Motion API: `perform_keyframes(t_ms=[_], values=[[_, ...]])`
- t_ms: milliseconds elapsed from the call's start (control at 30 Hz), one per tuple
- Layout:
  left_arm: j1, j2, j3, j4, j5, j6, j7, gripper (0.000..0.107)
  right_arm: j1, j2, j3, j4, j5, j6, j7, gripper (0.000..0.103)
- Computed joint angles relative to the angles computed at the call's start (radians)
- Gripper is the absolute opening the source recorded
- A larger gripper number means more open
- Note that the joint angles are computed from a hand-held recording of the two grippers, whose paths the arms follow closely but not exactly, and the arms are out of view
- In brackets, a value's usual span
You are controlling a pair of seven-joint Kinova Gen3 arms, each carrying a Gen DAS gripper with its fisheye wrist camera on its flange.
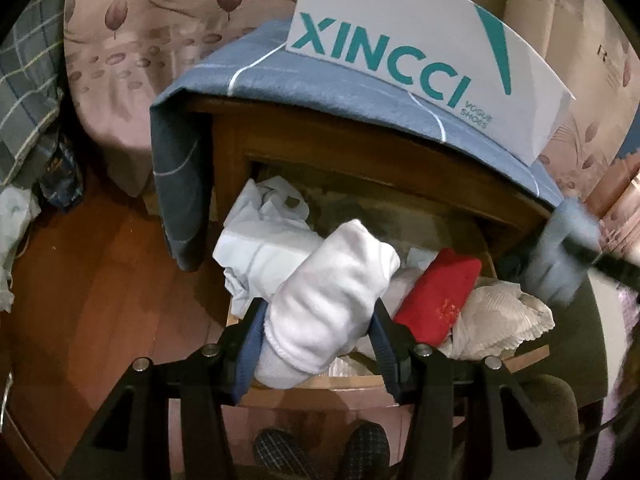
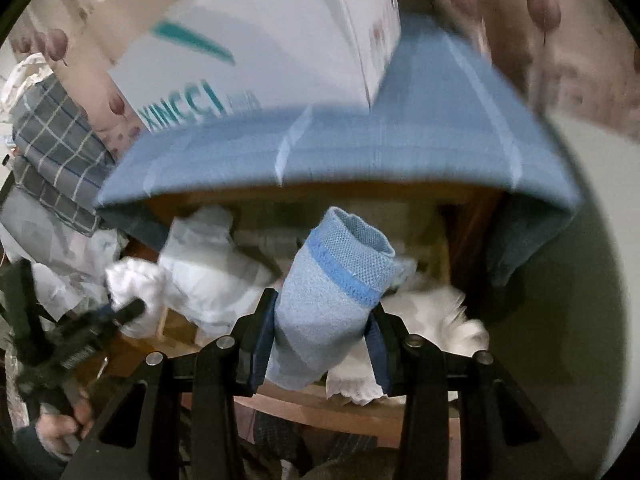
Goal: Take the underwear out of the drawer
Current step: 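Drop the blue sock into the white box while the left tool grasps the white sock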
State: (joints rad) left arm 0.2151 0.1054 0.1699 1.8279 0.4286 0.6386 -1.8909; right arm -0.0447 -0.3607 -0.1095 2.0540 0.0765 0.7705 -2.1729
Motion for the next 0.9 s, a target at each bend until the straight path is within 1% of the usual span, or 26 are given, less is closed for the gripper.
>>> perform_keyframes(t_ms=[67, 167, 267, 333, 367, 433, 500, 600, 667, 800, 900], values=[[-0.001, -0.005, 0.002, 0.006, 0.012, -0.009, -0.009, 0.052, 0.019, -0.025, -0.017, -0.069, 0.039, 0.052, -0.001, 0.039], [-0.009, -0.008, 0.0, 0.017, 0.039, -0.02, -0.026, 0.052, 0.032, -0.039, -0.025, -0.168, 0.076, 0.101, 0.016, 0.039], [-0.02, -0.01, -0.004, 0.023, 0.069, -0.02, -0.042, 0.052, 0.05, -0.019, -0.044, -0.284, 0.118, 0.135, 0.021, 0.039], [-0.027, -0.01, -0.006, 0.025, 0.088, -0.018, -0.057, 0.052, 0.059, 0.012, -0.055, -0.362, 0.15, 0.15, 0.023, 0.039], [-0.027, -0.013, -0.006, 0.027, 0.09, -0.02, -0.057, 0.052, 0.062, 0.035, -0.06, -0.4, 0.166, 0.157, 0.022, 0.039], [-0.042, -0.011, 0.0, 0.03, 0.123, -0.018, -0.088, 0.052, 0.068, 0.099, -0.077, -0.485, 0.214, 0.179, 0.008, 0.039], [-0.03, -0.011, -0.007, 0.034, 0.114, -0.034, -0.075, 0.052, 0.059, 0.158, -0.085, -0.554, 0.26, 0.205, -0.024, 0.039], [-0.027, -0.009, -0.005, 0.03, 0.111, -0.034, -0.076, 0.052, 0.028, 0.264, -0.098, -0.659, 0.345, 0.28, -0.062, 0.039], [-0.03, -0.008, -0.002, 0.03, 0.124, -0.03, -0.096, 0.052, 0.0, 0.323, -0.086, -0.715, 0.373, 0.33, -0.059, 0.039], [-0.031, -0.005, -0.001, 0.033, 0.137, -0.032, -0.106, 0.052, -0.064, 0.421, -0.051, -0.782, 0.43, 0.407, -0.058, 0.039], [-0.042, -0.005, -0.001, 0.037, 0.173, -0.028, -0.135, 0.052, -0.099, 0.47, -0.014, -0.809, 0.429, 0.438, -0.049, 0.039]])
